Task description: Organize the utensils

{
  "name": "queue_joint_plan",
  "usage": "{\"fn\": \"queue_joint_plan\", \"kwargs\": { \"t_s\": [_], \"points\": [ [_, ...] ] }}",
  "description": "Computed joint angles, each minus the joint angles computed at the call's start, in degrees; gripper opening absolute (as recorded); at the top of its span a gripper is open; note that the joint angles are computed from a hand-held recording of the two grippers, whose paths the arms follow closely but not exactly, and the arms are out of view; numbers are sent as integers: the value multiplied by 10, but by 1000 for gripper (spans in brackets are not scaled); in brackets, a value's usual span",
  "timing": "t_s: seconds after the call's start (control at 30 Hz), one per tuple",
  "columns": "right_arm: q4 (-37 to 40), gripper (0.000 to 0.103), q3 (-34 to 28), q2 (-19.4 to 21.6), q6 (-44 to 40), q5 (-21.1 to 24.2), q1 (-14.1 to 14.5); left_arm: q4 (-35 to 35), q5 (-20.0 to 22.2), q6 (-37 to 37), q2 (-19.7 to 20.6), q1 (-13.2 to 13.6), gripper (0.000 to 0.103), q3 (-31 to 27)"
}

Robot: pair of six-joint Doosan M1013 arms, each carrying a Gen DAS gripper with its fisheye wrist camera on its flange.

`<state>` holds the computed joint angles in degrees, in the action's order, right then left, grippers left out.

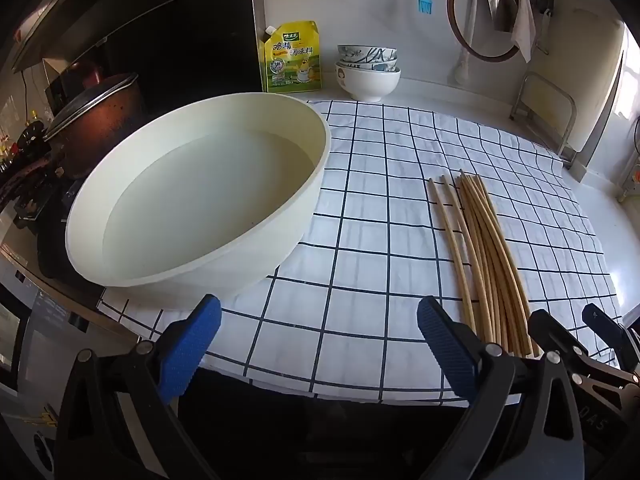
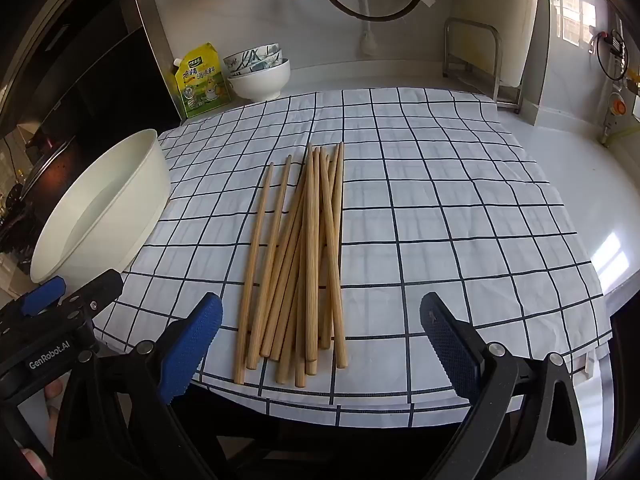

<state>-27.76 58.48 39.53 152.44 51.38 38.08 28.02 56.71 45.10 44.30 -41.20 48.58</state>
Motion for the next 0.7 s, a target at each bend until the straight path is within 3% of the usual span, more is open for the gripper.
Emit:
{"fn": "queue_joint_plan", "kwargs": {
  "t_s": [0.7],
  "points": [
    [-3,95,4,-3,3,-2,0,5,0,-1,1,-3,97,0]
  ]
}}
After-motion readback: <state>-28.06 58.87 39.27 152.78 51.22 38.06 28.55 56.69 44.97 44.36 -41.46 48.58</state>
